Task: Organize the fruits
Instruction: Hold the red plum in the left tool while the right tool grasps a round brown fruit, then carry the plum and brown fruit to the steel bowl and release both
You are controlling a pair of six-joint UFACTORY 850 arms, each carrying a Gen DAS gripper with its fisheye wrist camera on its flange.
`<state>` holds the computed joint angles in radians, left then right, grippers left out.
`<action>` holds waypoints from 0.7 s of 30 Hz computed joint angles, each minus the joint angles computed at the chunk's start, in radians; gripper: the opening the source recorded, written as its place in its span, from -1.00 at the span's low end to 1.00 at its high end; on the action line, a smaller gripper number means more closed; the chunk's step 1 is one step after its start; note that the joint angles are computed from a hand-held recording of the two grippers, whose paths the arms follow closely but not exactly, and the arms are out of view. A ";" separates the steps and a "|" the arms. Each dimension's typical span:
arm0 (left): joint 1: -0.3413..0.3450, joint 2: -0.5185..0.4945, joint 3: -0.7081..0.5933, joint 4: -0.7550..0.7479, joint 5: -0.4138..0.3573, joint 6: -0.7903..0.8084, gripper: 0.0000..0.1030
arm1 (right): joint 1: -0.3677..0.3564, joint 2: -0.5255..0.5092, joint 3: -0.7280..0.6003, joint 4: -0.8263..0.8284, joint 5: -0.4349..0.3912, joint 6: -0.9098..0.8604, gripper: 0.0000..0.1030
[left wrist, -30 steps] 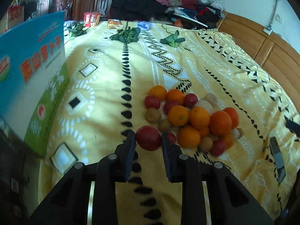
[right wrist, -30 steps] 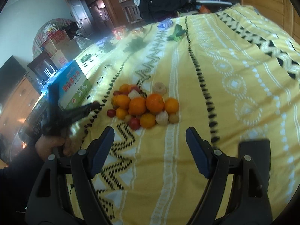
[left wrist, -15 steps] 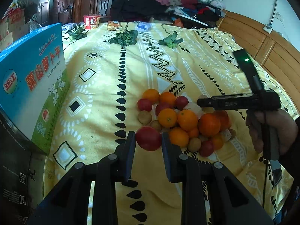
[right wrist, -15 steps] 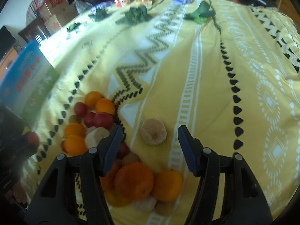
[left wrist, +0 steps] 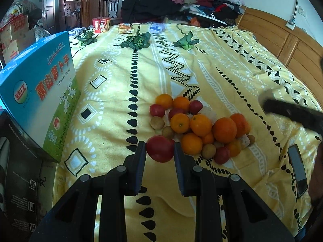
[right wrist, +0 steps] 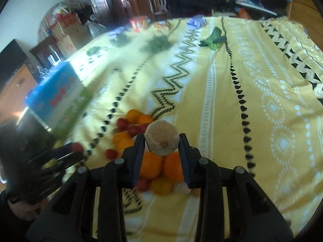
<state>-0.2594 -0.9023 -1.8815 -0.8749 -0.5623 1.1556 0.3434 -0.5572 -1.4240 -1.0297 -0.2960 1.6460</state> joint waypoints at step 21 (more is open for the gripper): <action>0.004 0.184 0.192 -0.127 0.061 0.174 -0.46 | 0.143 0.092 0.112 -0.068 -0.079 0.173 -0.34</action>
